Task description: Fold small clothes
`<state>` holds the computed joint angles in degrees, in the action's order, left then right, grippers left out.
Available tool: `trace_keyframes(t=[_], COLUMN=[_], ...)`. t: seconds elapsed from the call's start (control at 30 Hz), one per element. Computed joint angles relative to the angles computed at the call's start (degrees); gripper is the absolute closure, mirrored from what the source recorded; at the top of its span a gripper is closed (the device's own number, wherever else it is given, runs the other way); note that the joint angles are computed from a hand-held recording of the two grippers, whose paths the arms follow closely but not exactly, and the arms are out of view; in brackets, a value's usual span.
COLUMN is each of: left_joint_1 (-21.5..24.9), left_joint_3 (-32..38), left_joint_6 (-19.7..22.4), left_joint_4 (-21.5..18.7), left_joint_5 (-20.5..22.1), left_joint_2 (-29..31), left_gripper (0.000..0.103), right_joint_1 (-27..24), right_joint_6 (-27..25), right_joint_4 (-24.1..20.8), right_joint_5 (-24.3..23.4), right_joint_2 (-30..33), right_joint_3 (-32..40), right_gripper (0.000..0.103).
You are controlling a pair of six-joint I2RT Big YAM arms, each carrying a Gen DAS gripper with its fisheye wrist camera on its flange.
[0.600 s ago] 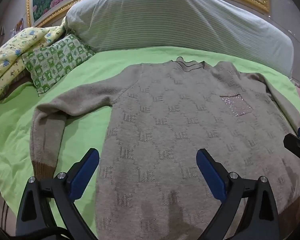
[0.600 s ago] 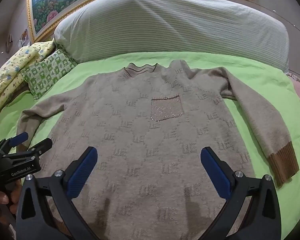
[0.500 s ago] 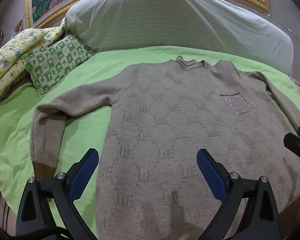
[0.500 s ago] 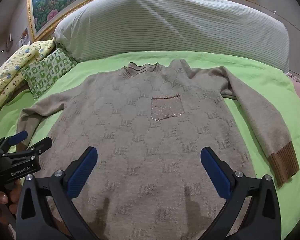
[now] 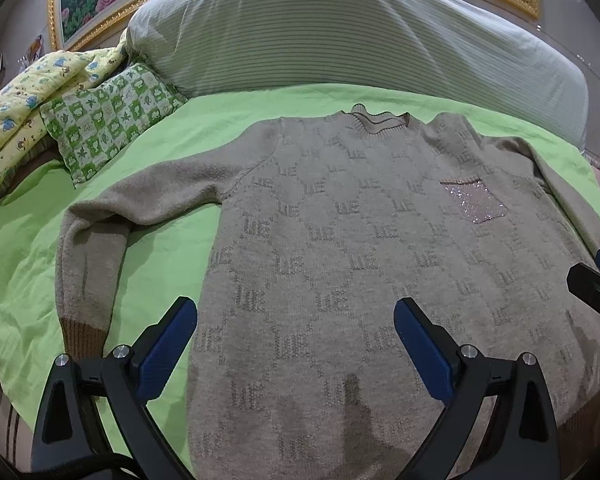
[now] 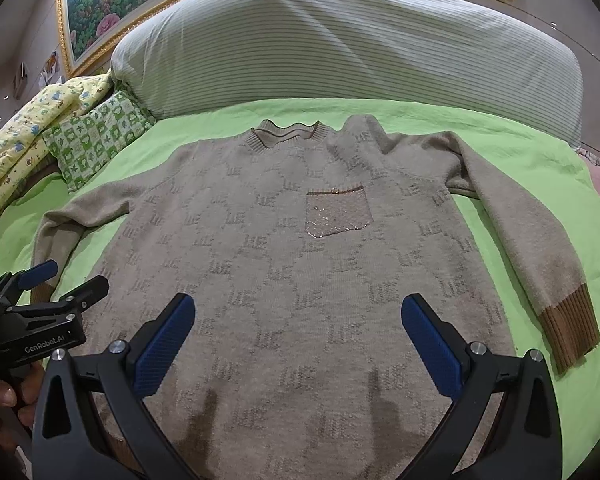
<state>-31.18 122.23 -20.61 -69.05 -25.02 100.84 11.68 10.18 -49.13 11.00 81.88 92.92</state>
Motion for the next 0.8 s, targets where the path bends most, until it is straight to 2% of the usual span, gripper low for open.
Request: trace_keyframes(t=[0.13,0.5,0.6,0.7,0.8], left_joint_1=[0.12,0.31,0.46,0.49,0.45], left_joint_3=[0.03,1.47,2.97,4.47,4.48], left_joint_6=[-0.19,-0.9,-1.28,-1.4,-1.36], left_joint_4=[0.04,-2.66,-4.79,-6.27,-5.45], left_joint_5=[0.23,1.2,2.19,2.84,2.77], left_joint_2=[0.07,1.04,1.78,2.66,2.82], left_gripper=[0.004,0.004,0.004,0.004,0.004], right_joint_1=[0.13,0.25,0.17,0.14,0.08], right_joint_6=[-0.16,-1.25,-0.37,-1.15,0.06], right_joint_4=[1.32,-0.9,0.75,0.27,-0.5], right_joint_5=[0.29,1.51,0.51,1.2,0.39], right_joint_2=[-0.27,0.58,0.28,0.44,0.72], right_joint_3=[-0.66,0.59,-0.08,0.07,0.44], right_gripper=[0.0,0.0,0.0,0.0,0.0])
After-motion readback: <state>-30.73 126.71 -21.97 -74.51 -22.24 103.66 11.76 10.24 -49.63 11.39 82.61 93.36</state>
